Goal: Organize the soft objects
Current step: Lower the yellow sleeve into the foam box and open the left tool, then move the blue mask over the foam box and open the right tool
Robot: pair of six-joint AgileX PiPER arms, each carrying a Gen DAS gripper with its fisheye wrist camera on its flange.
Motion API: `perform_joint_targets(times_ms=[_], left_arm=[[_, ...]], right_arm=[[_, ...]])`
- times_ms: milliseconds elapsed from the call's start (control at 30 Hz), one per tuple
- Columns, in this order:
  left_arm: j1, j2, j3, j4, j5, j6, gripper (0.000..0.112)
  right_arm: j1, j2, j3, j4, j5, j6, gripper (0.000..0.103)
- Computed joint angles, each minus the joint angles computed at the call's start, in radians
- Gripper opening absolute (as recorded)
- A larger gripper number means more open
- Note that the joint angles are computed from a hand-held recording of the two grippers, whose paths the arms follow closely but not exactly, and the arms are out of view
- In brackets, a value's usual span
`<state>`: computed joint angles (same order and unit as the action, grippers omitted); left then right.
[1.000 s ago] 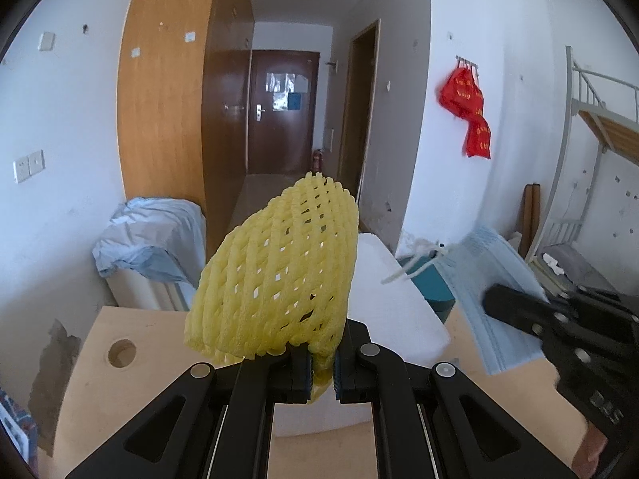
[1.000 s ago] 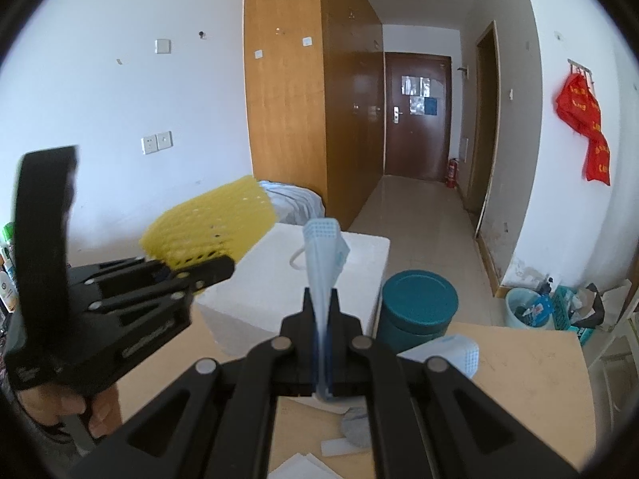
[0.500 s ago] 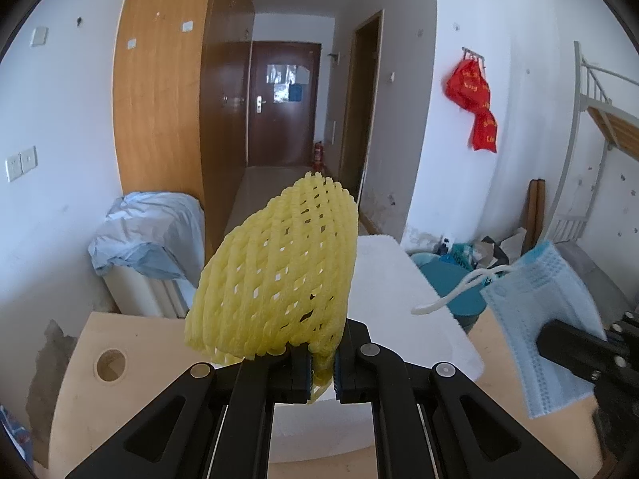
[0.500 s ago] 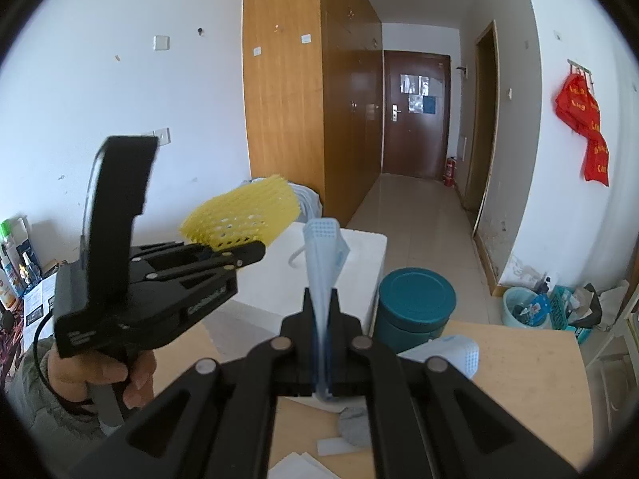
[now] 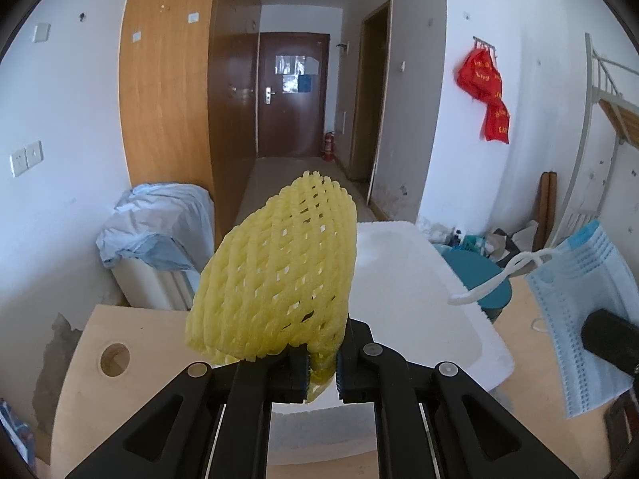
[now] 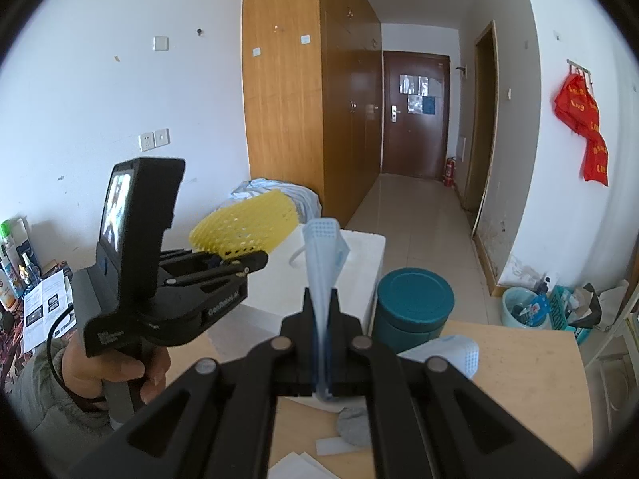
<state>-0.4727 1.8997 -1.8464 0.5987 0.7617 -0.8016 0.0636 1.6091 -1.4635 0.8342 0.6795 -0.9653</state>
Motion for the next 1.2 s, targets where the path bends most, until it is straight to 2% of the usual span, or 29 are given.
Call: perform_joint_targets(times_ms=[100, 133, 200, 267, 333, 600, 700, 833, 933, 1000, 1200], left_arm=[[0.003, 0.009, -0.008, -0.007, 0.008, 0.003, 0.012], [0.005, 0.013, -0.011, -0.01, 0.011, 0.005, 0.016], [0.005, 0.015, -0.009, -0.009, 0.01, 0.003, 0.026], [0.002, 0.014, -0.002, 0.004, 0.002, -0.006, 0.044], [-0.006, 0.01, 0.009, 0.034, -0.006, -0.023, 0.055], [-0.018, -0.002, 0.039, 0.076, -0.024, -0.048, 0.056], [-0.015, -0.006, 0.045, 0.068, -0.026, -0.046, 0.06], [-0.028, -0.03, 0.08, 0.117, -0.03, -0.107, 0.061], [-0.041, -0.047, 0.108, 0.154, -0.025, -0.137, 0.07], [-0.05, -0.059, 0.133, 0.19, -0.023, -0.174, 0.072], [-0.045, -0.07, 0.158, 0.158, -0.026, -0.169, 0.072]], right_arm=[[-0.006, 0.001, 0.0, 0.004, 0.002, -0.005, 0.004], [-0.005, 0.0, 0.0, 0.003, 0.001, -0.003, 0.004], [-0.003, -0.001, 0.001, 0.002, -0.001, -0.003, 0.004], [-0.004, 0.003, -0.006, 0.002, 0.003, -0.003, 0.004], [-0.003, 0.003, -0.008, -0.002, 0.003, 0.003, 0.005], [-0.007, 0.004, -0.005, 0.005, 0.003, -0.006, 0.005], [-0.009, 0.007, -0.007, 0.008, 0.003, -0.008, 0.005], [-0.012, 0.009, -0.007, 0.013, 0.005, -0.014, 0.005], [-0.011, 0.009, -0.007, 0.013, 0.008, -0.015, 0.005], [-0.01, 0.012, -0.008, 0.012, 0.009, -0.017, 0.005], [-0.015, 0.01, -0.012, 0.017, 0.021, -0.026, 0.005]])
